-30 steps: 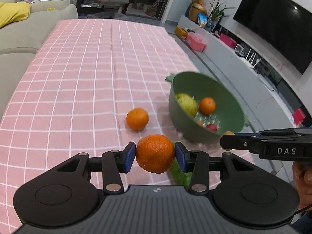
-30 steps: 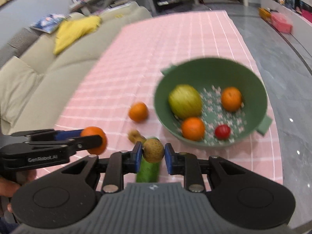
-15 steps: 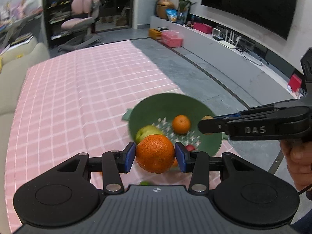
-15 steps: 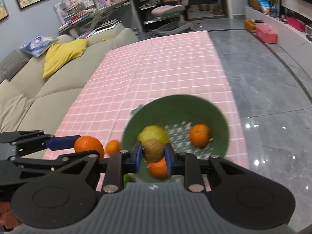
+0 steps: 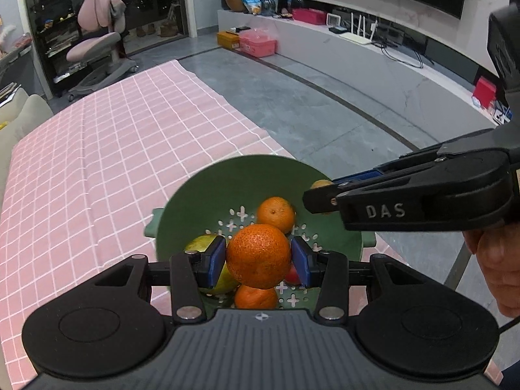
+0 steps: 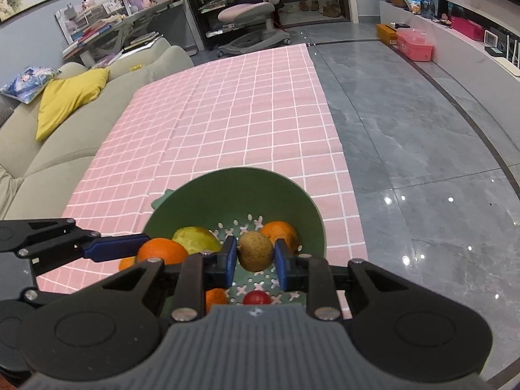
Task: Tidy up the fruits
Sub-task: 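Carry the kiwi and orange over the green colander with both tools, then lower the fruit into the colander and open both tools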
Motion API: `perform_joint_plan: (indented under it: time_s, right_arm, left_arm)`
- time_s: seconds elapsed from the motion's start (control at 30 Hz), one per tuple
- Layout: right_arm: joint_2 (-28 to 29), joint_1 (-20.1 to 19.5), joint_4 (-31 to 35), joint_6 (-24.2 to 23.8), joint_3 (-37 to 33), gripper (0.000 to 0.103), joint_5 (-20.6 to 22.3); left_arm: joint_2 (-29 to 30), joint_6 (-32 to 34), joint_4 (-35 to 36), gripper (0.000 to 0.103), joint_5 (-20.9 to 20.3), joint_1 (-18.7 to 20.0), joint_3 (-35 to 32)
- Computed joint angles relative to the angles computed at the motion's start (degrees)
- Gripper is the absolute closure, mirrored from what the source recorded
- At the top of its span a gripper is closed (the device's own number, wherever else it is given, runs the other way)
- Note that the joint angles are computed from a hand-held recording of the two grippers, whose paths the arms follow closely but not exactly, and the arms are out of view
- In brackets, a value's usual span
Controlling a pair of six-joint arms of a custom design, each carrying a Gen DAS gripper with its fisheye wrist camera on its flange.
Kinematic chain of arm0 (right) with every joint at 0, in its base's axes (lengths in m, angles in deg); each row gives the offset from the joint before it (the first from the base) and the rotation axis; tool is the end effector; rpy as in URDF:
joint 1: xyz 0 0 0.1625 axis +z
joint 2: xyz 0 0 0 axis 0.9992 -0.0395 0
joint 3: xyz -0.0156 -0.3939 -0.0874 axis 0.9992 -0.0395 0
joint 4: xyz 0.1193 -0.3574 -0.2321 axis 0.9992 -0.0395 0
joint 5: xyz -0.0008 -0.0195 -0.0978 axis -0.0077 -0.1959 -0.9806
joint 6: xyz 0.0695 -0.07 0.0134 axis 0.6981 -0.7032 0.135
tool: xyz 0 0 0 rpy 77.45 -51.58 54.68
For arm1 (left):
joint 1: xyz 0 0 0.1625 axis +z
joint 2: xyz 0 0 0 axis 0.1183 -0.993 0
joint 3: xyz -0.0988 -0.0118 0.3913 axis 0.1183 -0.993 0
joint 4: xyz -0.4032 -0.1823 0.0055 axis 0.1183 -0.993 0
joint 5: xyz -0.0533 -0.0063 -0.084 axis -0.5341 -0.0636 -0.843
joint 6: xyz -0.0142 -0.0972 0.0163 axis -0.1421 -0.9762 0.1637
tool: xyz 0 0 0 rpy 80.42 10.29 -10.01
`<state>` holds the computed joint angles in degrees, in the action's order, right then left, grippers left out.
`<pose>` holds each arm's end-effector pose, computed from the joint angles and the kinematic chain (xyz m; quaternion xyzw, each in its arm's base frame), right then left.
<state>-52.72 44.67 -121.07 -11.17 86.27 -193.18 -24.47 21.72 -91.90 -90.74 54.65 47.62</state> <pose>0.4261 -0.3964 0.0006 -0.0904 -0.8610 0.4025 0.2975 -0.0653 -0.4597 0.3252 0.5607 0.8091 -0.0786 0.1577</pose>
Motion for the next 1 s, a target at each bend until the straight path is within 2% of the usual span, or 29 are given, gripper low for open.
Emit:
perform_joint_plan:
  time_s: [0.27,0.37,0.5,0.6,1.0]
  right_arm:
    - [1.0,-1.0,3.7,0.1,-1.3,0.083,0.4]
    - [1.3,-2.0,2.2,-1.0,-1.4,0.083,2.5]
    - [1.8,-2.7,3.8,-1.5,-2.1,0.083,2.8]
    - [2.0,-3.5,2.4,-2.5,-2.0,0.083,4.4]
    - [3.3,-5.8,3.1,-3.1,-2.9,0.083,5.8]
  left_arm:
    - [1.9,-0.9,0.6,0.053,1.0,1.2,-0.1]
    - [2.6,-2.1,2.4,0.053,0.5,1.9,-1.0]
    - [3.1,-1.9,2.5,0.053,1.3,2.1,-1.0]
    - [3.9,-2.7,2.9,0.053,1.7,2.3,-1.4]
    - [5.5,-3.2,3.3,0.053,3.1,1.4,-2.1]
